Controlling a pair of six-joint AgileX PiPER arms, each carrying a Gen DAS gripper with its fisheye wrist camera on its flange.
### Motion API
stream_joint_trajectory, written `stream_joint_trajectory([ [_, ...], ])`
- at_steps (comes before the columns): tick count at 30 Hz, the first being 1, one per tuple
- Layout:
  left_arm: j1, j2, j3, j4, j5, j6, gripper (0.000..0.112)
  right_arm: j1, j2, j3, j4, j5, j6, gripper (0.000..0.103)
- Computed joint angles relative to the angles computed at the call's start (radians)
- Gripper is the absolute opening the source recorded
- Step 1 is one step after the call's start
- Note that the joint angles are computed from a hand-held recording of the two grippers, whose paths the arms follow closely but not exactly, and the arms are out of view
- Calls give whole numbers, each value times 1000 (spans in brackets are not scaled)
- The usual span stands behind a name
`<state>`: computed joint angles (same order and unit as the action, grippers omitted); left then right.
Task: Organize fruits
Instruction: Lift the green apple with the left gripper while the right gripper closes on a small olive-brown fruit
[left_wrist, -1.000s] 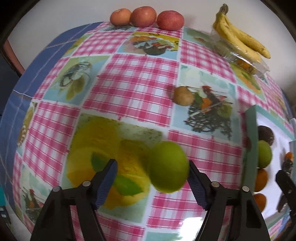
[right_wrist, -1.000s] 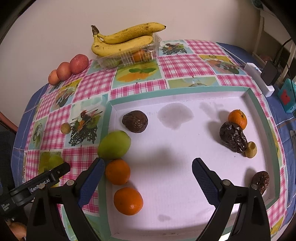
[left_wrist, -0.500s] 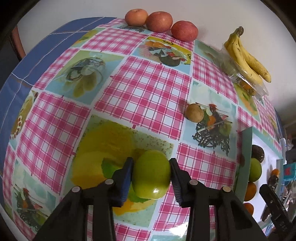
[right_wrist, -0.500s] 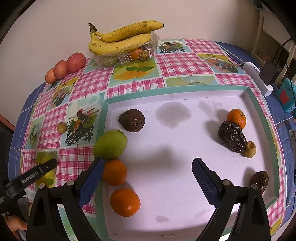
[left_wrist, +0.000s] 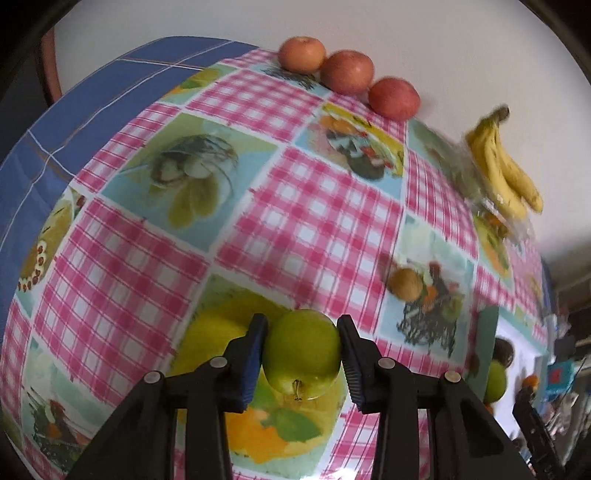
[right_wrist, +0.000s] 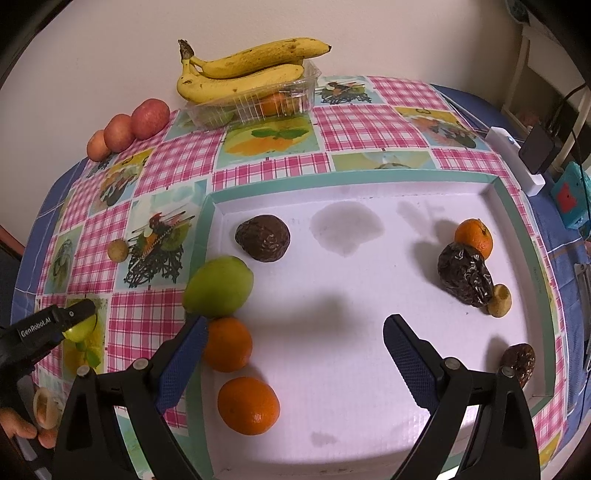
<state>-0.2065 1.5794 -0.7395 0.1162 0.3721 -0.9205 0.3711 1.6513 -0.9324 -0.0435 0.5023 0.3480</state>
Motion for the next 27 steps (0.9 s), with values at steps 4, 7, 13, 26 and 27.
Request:
stream_joint_trajectory([
  [4,78,-43,17,-114,-36,128,41,12,-24,-1,-28,-15,36,96],
  [7,146,-64,21,-181,-48,214,41,24,-47,-8,-14,-34,14,96],
  [13,240,-75,33,-299,-62,369,41,106,-53,-81,-83,-27,31,96],
  [26,351,-82,80,-508,-74,611,41,259,311,-516,59,136,-53,77],
  [27,354,-80,82,-522,-74,626,41,266,342,-542,58,146,-40,76],
])
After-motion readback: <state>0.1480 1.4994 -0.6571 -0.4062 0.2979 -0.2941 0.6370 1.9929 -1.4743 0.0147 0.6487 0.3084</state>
